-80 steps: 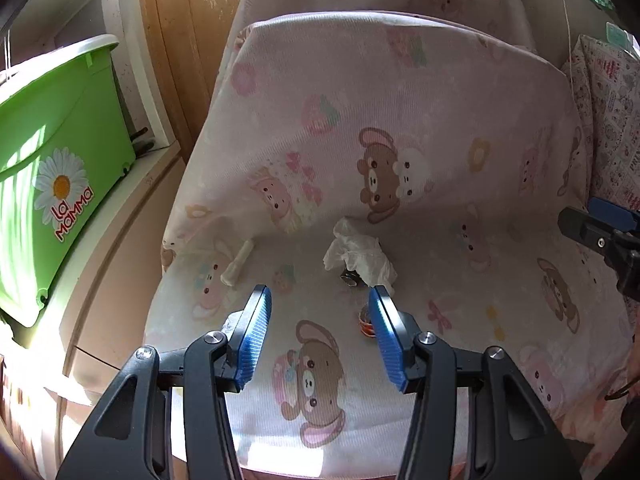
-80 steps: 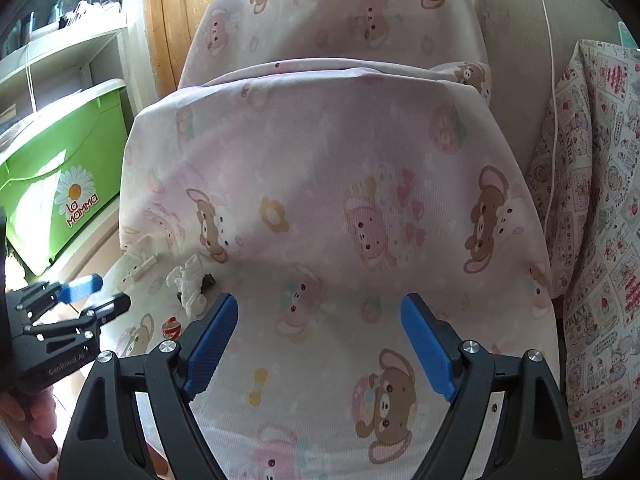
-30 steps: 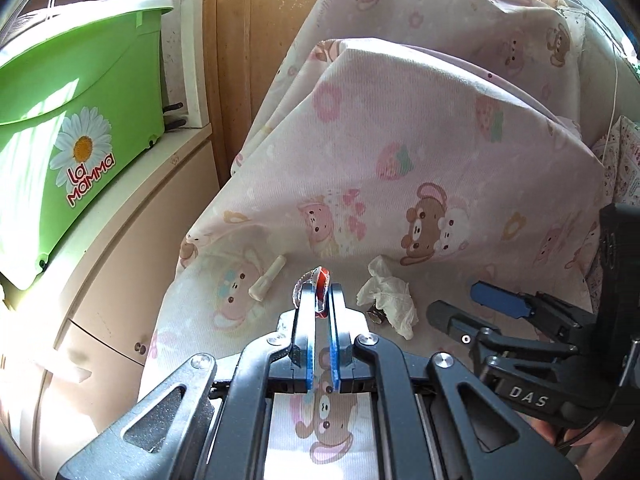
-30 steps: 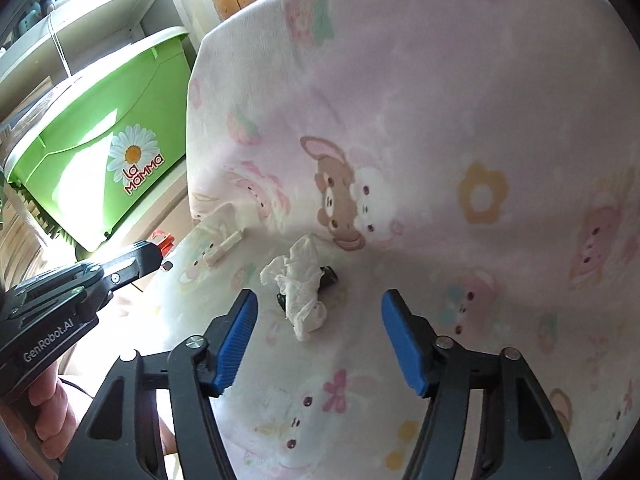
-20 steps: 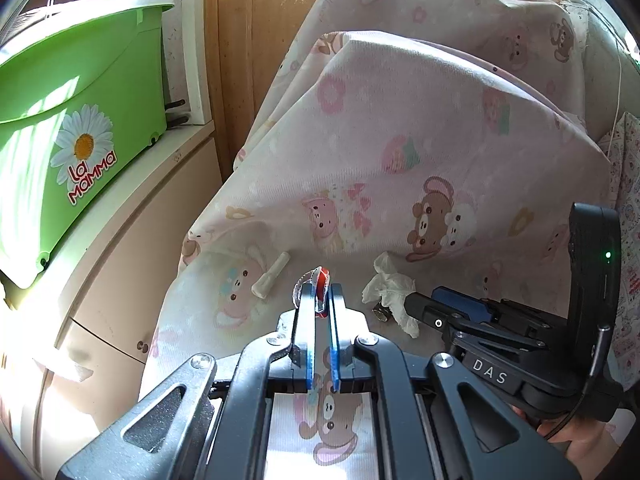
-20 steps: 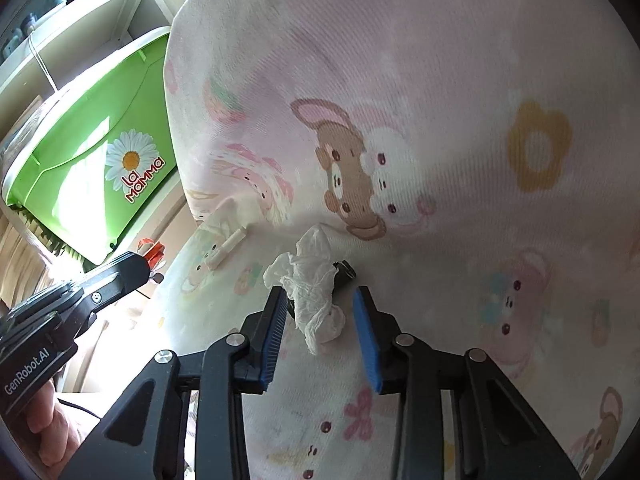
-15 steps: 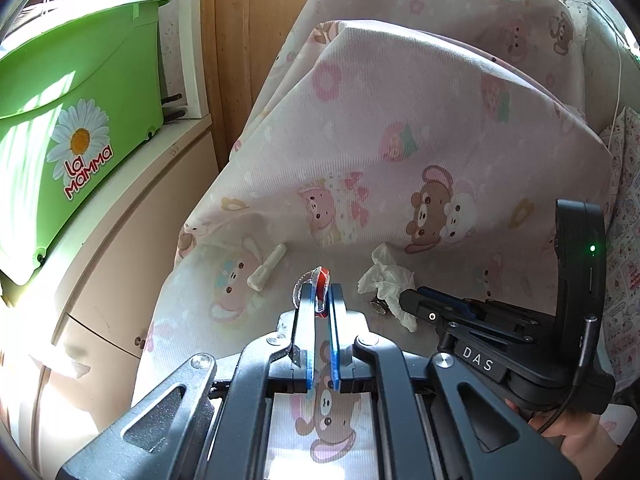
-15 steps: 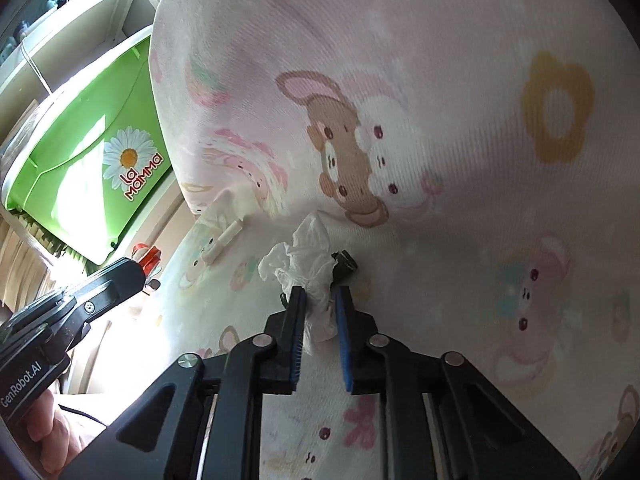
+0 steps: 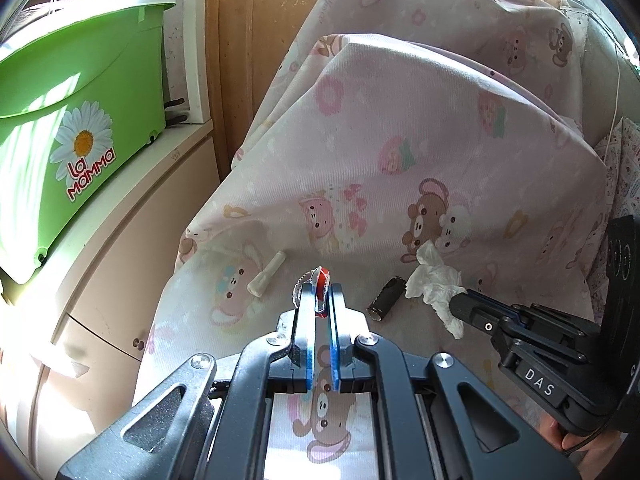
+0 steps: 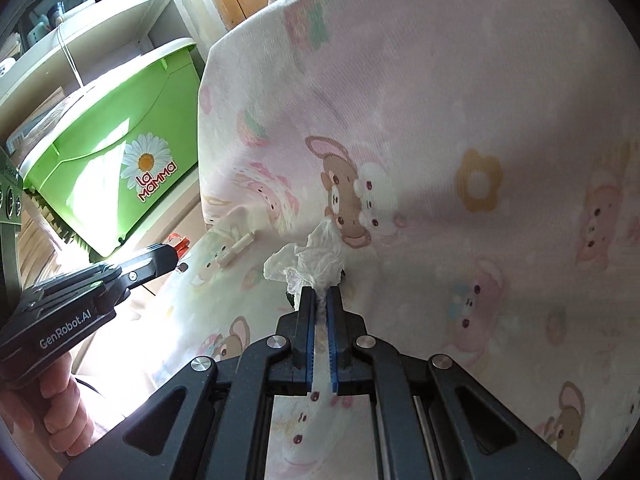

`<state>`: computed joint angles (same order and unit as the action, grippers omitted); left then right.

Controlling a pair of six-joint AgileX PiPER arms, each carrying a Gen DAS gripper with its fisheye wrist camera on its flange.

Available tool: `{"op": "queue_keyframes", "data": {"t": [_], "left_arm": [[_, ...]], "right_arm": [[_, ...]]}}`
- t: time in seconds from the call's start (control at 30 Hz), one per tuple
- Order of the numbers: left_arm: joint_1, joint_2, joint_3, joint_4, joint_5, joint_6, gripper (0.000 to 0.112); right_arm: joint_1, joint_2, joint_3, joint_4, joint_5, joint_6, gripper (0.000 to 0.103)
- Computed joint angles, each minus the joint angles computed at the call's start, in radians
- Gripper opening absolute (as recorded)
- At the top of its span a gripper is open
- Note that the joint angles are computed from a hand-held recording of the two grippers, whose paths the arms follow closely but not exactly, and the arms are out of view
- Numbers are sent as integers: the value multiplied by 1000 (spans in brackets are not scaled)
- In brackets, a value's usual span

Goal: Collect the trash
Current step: 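Grasp the crumpled white tissue with the right gripper while the left gripper holds the cup, then carry the cup and tissue down over the pink wastebasket with both grippers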

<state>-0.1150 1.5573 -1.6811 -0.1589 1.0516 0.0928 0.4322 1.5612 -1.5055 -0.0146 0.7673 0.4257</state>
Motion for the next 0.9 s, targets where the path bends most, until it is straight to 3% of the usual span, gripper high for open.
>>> {"op": "queue_keyframes", "data": {"t": [0.17, 0.3, 0.37, 0.53, 0.63, 0.77, 0.9], "left_arm": [[-33, -25, 33, 59, -33, -14, 6], [-43, -36, 47, 62, -37, -15, 6], [-51, -44, 58, 69, -44, -13, 6], [-66, -71, 89, 83, -62, -4, 6], [-81, -81, 115, 111, -81, -10, 6], [-77, -88, 127, 86, -64, 0, 6], [-67, -135, 156, 52, -58, 28, 6]], "right_arm": [[10, -60, 68, -73, -4, 36, 6], [14, -90, 95, -102, 62, 64, 7], [29, -127, 142, -140, 41, 105, 7], [110, -199, 219, -411, 69, 433, 7], [136, -223, 232, -495, 104, 473, 7], [101, -280, 256, -395, 77, 402, 7], [121, -322, 249, -359, 124, 386, 6]]}}
